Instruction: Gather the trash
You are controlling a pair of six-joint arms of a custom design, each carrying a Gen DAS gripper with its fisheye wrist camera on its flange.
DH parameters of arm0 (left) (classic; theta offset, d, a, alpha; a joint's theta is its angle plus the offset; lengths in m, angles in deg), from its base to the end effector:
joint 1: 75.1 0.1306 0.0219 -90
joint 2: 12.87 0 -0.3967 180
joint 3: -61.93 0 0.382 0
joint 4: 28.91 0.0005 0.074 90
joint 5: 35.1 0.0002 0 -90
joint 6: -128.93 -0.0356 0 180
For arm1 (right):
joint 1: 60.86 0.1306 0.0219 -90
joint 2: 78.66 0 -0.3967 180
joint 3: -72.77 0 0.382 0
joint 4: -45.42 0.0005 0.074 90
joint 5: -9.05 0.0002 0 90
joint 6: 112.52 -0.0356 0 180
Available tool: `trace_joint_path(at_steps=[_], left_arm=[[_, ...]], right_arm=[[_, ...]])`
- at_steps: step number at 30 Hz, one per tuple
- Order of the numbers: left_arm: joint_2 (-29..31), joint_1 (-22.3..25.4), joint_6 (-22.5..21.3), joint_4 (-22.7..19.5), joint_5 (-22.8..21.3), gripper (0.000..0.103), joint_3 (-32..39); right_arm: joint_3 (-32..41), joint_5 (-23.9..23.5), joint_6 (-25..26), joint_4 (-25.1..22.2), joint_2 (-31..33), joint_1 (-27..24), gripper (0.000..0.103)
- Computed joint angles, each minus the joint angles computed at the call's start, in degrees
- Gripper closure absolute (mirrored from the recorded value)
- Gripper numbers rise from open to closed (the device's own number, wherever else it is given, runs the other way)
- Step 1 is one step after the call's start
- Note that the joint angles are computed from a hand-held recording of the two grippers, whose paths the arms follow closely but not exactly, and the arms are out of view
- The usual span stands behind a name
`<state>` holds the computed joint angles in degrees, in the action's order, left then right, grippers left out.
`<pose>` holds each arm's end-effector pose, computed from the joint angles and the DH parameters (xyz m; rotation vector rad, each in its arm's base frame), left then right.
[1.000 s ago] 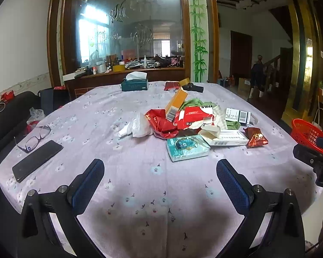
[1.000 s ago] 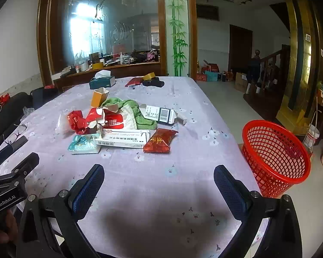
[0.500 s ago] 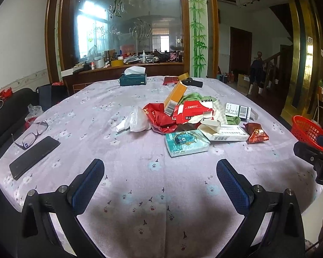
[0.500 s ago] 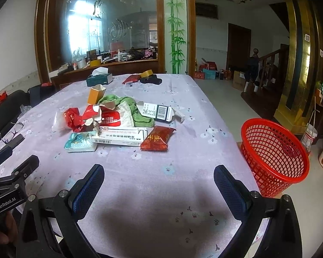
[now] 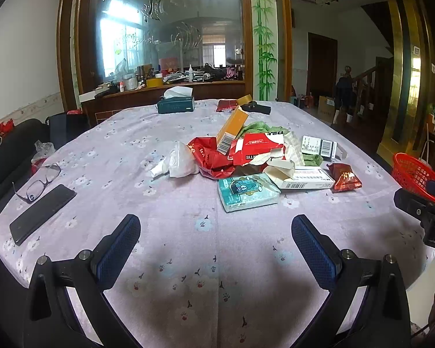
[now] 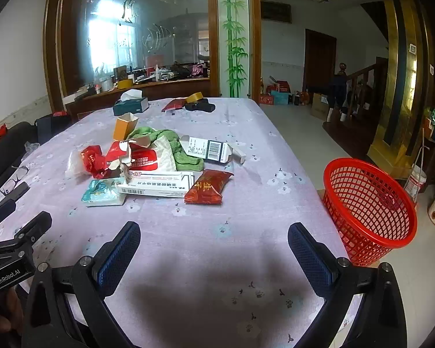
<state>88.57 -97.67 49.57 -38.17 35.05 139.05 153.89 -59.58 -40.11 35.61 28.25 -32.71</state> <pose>0.5014 -0.1958 0.3025 0.0223 2.1180 0.0303 0.5074 0.2562 0.2814 0.0097 2.1442 0.0552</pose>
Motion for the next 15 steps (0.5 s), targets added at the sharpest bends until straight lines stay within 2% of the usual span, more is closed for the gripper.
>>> trace_joint_path(at_steps=[15], left_arm=[[1.0,0.0,-0.5,-1.1,1.4,0.000,1.4]], right_arm=[[0.7,0.5,-0.4,-0.4,0.4,-0.2,0.000]])
